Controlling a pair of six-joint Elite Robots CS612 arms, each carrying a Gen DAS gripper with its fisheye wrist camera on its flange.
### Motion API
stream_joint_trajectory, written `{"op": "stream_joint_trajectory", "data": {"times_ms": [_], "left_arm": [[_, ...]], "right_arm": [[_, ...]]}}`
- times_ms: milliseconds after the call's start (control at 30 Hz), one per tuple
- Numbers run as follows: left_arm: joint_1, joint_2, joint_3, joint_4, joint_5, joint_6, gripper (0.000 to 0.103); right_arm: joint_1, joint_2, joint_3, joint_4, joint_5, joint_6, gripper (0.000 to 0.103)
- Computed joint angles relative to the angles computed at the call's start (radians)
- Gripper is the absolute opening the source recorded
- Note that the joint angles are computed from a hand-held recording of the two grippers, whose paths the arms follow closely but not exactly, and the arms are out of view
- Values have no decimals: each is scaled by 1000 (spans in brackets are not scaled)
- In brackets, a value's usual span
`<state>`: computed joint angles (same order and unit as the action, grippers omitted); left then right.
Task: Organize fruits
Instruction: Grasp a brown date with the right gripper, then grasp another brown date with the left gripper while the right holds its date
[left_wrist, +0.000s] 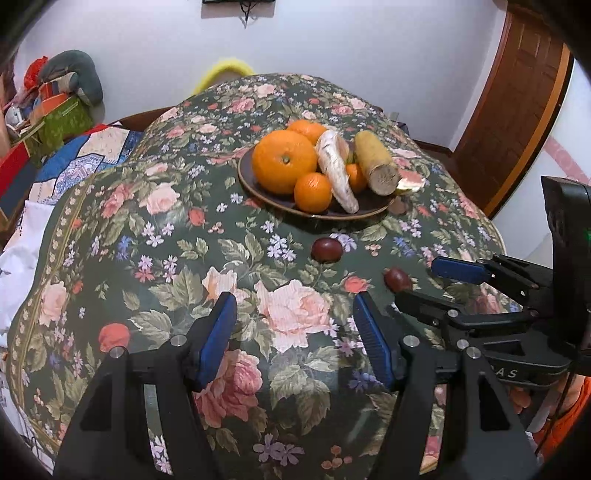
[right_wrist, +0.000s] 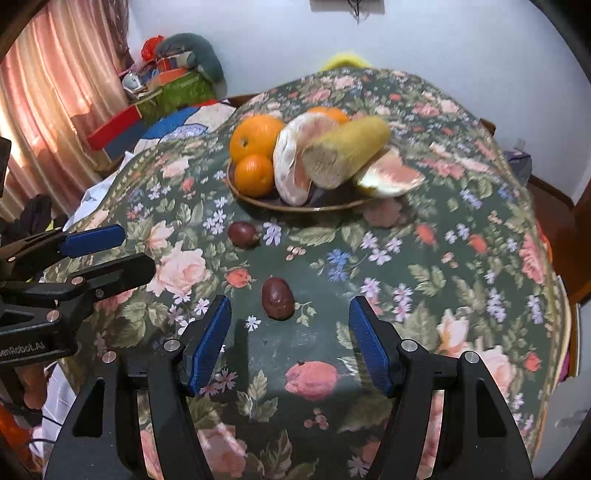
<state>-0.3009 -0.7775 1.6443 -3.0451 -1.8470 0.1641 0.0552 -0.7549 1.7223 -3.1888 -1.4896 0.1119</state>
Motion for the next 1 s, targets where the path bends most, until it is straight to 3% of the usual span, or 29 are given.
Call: {"op": "stream_joint_trajectory", "data": {"times_ms": [133, 467, 667, 1000], "left_arm": [[-1, 12, -12, 26, 10, 7, 65], [-4, 27, -37, 40, 10, 1, 65], [-14, 36, -61, 58, 9, 19, 63], [-36, 69, -128, 158, 0, 46, 48]], "right_arm": [[1, 10, -14, 19, 0, -6, 43], [11, 16, -13, -12, -1, -63, 16], [-1, 12, -8, -28, 21, -50, 14], [-32, -8, 23, -100, 17, -16, 15]]}}
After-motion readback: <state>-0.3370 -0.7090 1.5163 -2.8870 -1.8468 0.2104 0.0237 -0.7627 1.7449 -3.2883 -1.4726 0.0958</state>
